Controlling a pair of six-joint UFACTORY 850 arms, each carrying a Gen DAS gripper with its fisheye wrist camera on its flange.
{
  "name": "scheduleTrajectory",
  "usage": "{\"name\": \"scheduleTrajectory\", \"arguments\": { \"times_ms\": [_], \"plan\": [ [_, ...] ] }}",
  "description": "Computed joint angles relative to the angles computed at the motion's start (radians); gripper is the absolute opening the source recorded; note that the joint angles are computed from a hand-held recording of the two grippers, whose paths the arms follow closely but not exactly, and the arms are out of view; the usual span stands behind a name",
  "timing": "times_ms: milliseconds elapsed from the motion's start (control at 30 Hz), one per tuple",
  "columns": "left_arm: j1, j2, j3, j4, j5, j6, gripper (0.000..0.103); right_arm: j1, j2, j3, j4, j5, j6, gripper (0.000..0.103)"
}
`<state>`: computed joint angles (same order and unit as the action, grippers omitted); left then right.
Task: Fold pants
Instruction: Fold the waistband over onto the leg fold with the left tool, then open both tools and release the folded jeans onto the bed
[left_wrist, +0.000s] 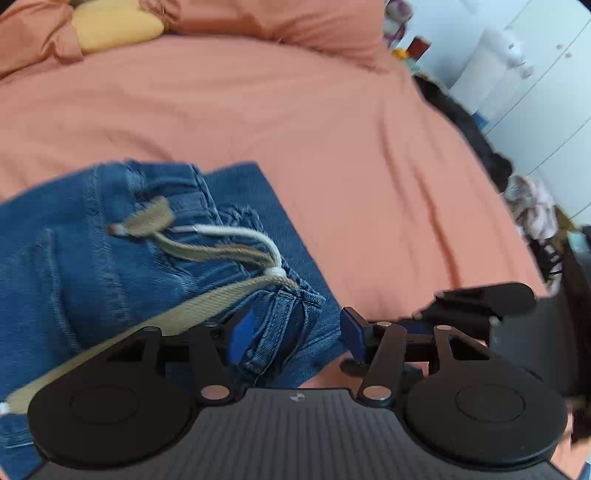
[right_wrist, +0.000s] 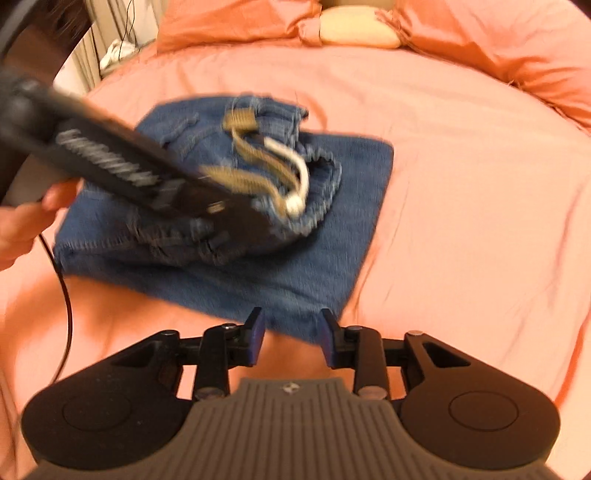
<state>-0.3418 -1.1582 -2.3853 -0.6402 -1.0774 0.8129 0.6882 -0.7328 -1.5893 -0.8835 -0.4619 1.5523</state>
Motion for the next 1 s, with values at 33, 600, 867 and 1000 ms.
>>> {"name": "scheduleTrajectory", "arguments": {
  "times_ms": [33,600,867,1000],
  "plan": [
    [0.011,0.019,0.02,-0.004,0.019,0.031,0.065,0.001,0.01,0.008,-0.027,0.005,0.038,0.03],
    [0.21,0.083,0.116,0.172,0.158,0.066,0.066,-0.093,-0.199,-0.359,0.433,-0.036,-0.19,0.03],
    [0.242,0.078,0.147,0.104,0.129,0.112,0.066,-0.043,-0.15,-0.379,0.391,-0.164,-0.28,0.006],
    [0.252,0.111,0.209,0.071,0.153,0.189,0.066,-0.017,-0.106,-0.336,0.307,-0.189,-0.235,0.005]
  ]
}}
